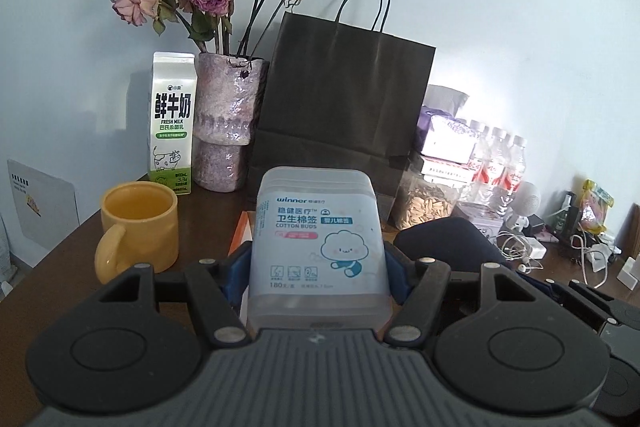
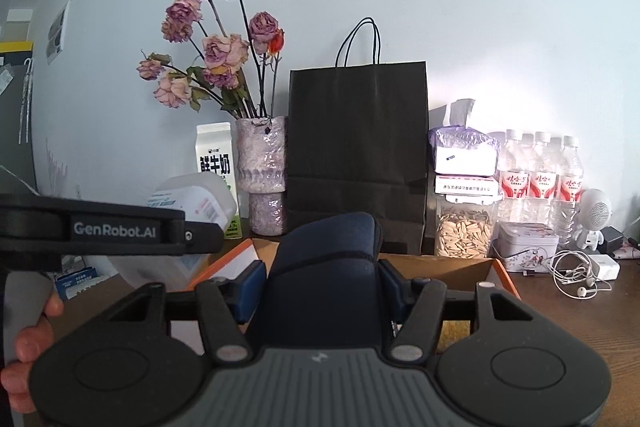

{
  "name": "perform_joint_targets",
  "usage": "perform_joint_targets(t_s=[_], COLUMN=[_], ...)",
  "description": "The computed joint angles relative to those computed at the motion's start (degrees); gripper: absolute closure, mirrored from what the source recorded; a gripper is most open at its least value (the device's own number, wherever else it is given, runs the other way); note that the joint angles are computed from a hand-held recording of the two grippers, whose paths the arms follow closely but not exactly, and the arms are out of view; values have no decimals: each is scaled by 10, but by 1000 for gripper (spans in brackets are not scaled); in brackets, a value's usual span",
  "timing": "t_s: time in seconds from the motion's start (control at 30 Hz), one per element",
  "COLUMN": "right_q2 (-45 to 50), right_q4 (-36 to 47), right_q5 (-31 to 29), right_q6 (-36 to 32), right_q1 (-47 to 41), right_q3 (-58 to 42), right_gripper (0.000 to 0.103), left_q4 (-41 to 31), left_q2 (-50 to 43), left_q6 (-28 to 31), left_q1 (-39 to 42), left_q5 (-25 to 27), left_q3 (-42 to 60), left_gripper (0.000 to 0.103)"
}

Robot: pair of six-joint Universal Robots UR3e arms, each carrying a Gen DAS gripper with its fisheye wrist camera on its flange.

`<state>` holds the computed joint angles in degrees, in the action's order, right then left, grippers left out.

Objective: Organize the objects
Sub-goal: 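Carry the container and pouch into the box and open both tools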

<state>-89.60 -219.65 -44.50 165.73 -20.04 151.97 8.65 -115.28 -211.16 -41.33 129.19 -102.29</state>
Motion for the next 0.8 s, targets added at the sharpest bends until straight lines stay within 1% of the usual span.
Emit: perform_joint_targets(t_s=[0.1, 0.2, 0.33, 0.5, 0.53, 0.57, 0.6, 0.63, 0.67, 0.8], right_q2=[64, 109, 156, 172, 171, 171, 170, 166, 162, 165], right_q4=[1, 20, 35, 55, 67, 75, 79, 91, 100, 93], right_q5=[-50, -86, -109, -119, -122, -127, -136, -143, -145, -151], right_q6=[26, 41, 48, 34, 30, 28, 26, 23, 23, 31], right_q1=[47, 76, 94, 98, 99, 100, 103, 104, 103, 101], right_q3=[-69, -126, -170, -183, -186, -187, -189, -190, -190, -190], right_gripper=[44, 44, 44, 44, 43, 42, 35, 24, 0, 0], left_q4=[-10, -23, -36, -51, -57, -65, -72, -73, -79, -79], left_q2=[-16, -37, -50, -57, -56, -58, -62, -69, -72, -62], left_q6=[-1, -1, 1, 9, 9, 8, 5, 4, 3, -2], left_q1=[25, 43, 62, 65, 66, 63, 58, 49, 44, 46], left_q5=[-22, -32, -54, -70, -72, -68, -52, -27, -12, -17], left_q3=[19, 39, 49, 56, 56, 61, 67, 76, 81, 73], left_gripper=[36, 36, 36, 35, 33, 18, 0, 0, 0, 0])
